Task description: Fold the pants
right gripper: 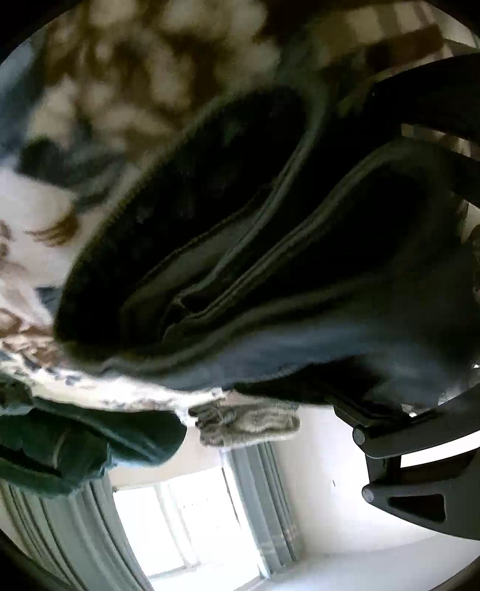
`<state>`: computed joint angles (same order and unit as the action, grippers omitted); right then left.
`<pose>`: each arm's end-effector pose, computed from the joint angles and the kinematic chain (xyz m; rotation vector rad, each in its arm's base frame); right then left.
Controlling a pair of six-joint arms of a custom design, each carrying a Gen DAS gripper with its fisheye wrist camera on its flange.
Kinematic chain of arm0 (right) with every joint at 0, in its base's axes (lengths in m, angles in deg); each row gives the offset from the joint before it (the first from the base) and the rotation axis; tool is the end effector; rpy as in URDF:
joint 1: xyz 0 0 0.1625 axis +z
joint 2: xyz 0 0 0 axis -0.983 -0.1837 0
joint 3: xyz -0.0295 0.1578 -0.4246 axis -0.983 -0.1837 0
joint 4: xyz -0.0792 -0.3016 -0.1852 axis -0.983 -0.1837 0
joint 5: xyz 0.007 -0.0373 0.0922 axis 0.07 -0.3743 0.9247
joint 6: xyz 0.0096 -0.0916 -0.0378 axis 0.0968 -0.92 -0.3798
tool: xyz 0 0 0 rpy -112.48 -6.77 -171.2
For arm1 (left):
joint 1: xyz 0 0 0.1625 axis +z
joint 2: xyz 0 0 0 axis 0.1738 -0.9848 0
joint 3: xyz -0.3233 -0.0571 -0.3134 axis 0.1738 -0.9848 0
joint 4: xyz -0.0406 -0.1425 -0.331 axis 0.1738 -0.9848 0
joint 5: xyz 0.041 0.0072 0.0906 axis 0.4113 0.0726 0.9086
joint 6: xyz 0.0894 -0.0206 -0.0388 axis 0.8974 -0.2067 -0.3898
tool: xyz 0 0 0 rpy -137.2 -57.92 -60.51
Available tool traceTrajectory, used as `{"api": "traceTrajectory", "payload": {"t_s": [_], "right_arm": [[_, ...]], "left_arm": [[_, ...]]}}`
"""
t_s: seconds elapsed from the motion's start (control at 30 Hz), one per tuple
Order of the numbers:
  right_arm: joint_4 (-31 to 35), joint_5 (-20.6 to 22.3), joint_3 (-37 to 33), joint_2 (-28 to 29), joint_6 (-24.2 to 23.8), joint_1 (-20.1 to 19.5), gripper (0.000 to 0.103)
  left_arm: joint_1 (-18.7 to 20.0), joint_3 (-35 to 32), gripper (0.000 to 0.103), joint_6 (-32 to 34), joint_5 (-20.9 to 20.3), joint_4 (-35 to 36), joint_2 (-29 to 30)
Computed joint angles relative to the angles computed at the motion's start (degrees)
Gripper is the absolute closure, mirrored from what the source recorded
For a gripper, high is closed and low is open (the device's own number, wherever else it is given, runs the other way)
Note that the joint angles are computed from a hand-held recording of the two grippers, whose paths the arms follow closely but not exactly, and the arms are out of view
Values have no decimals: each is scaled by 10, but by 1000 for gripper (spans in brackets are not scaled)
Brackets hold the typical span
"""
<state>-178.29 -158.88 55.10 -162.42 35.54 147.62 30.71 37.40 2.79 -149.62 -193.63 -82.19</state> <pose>0.0120 -0.4067 0.3880 1.0428 2.4618 -0.8887 -0.4493 -0.5839 0.1463 -0.1263 2.9434 -0.0799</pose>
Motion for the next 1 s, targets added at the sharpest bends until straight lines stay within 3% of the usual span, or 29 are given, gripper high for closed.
{"api": "traceTrajectory", "payload": {"t_s": [0.1,0.2,0.27,0.47,0.7,0.77,0.83,1.0], "right_arm": [[-29,30,29,-19,-3,-20,15],[-35,29,36,-26,-13,-17,15],[-28,4,9,-7,-20,7,14],[21,-29,-11,-2,-37,19,14],[49,-109,-68,52,-14,50,8],[37,-137,-70,52,4,66,13],[20,-164,-70,50,4,86,27],[3,-152,-83,62,3,87,28]], "left_arm": [[4,7,4,-3,-8,-11,-4],[6,10,4,-7,-13,-17,-5],[6,10,4,-7,-13,-16,-6],[6,6,4,-1,-15,-7,-5],[4,-7,4,6,-11,7,3],[4,-9,4,7,-10,9,4],[4,-13,4,11,-11,12,6],[1,-14,4,27,-13,2,7]]}}
